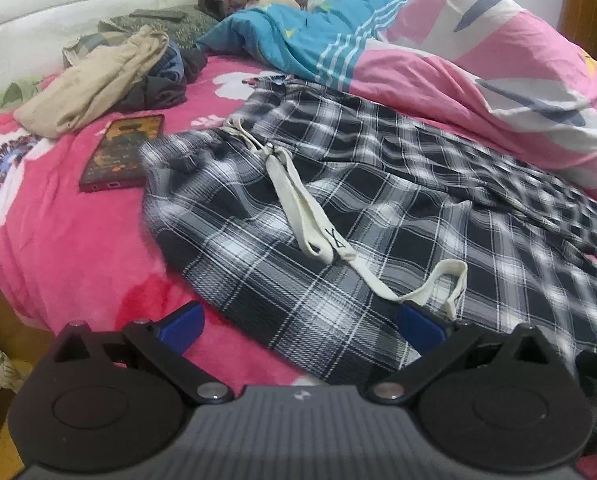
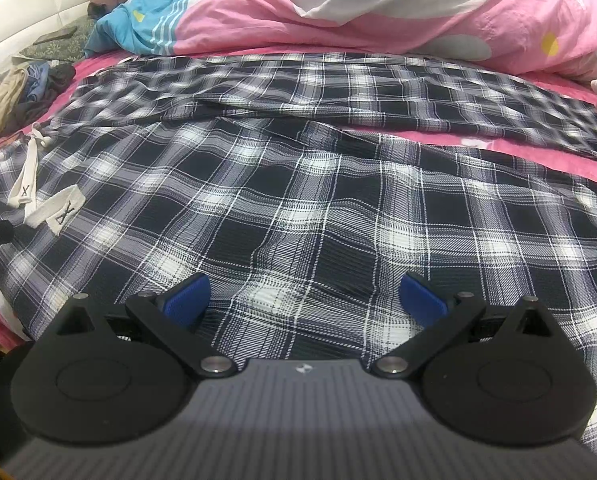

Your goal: Fold clothes

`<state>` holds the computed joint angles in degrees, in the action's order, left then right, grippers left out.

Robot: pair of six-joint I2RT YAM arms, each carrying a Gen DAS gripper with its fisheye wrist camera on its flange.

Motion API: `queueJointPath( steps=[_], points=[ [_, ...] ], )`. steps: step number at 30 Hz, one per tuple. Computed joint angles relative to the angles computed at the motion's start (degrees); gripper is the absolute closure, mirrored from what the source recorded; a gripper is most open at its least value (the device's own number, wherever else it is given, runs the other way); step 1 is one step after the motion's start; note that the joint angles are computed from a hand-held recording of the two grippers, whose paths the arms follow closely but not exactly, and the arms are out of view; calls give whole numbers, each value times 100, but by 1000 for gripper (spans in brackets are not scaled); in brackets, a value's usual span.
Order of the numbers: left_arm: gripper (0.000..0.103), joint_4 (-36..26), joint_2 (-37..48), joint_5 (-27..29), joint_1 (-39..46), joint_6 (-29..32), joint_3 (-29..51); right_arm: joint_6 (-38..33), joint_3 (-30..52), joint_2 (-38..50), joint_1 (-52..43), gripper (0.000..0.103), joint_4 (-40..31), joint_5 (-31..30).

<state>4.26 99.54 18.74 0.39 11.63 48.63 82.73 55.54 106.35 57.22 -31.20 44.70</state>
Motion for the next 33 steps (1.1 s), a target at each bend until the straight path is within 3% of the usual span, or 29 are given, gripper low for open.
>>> queueJointPath(
  steps=[10, 16, 25, 30, 33],
  points=[
    [0, 739, -210, 375, 356, -218, -399, -56, 14, 16, 17, 1, -18, 13],
    [0, 1005, -29, 202, 561, -446, -283, -233, -117, -134, 80, 1, 94, 59],
    [6, 1289, 509, 317, 915, -742, 204, -779, -680, -963, 157, 1, 1149, 357],
    [19, 1102, 784, 544, 1117, -1084, 546, -1395, -1853, -1905, 270, 1, 3707, -292],
    [31, 867, 856, 711, 1200, -1147, 654, -1548, -2354, -1741, 137, 2, 5563, -1174]
  ],
)
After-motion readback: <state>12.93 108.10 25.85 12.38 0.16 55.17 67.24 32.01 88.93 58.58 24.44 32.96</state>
